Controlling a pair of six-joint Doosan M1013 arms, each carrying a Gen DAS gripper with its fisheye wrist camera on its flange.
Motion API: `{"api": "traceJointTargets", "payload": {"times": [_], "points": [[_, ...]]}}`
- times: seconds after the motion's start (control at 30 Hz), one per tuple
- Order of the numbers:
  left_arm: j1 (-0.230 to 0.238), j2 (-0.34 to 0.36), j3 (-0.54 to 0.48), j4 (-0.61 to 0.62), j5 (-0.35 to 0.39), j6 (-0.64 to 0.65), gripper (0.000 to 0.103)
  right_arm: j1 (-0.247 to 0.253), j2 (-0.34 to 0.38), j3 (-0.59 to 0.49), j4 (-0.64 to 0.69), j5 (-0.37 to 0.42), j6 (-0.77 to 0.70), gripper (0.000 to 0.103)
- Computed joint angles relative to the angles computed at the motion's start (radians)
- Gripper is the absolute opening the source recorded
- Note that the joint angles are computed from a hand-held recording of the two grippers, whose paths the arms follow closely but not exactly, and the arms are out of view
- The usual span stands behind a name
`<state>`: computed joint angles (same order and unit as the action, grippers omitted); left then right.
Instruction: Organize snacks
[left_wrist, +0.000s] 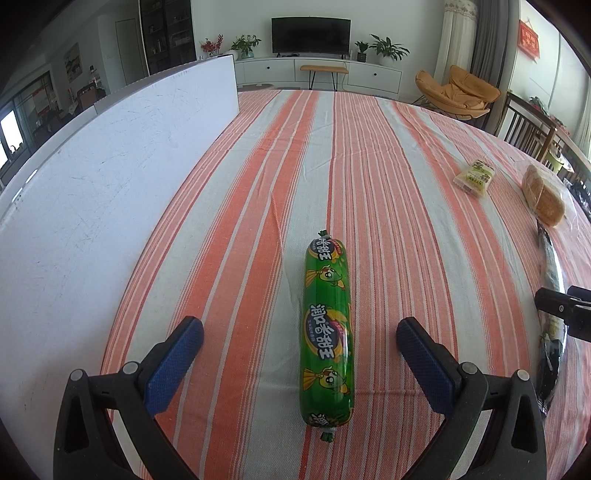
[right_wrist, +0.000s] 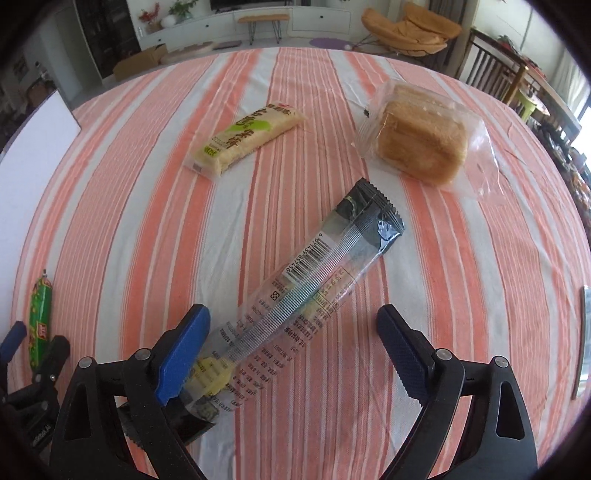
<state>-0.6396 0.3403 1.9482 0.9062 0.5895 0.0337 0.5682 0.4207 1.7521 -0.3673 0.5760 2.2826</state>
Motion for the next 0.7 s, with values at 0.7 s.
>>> {"api": "traceJointTargets", "payload": {"times": [0.7], "points": [[0.047, -0.026, -0.059, -0.437, -0.028, 0.541, 0.065, -0.108, -0.052, 0.013, 0.423, 0.128, -0.517, 0.077]]}}
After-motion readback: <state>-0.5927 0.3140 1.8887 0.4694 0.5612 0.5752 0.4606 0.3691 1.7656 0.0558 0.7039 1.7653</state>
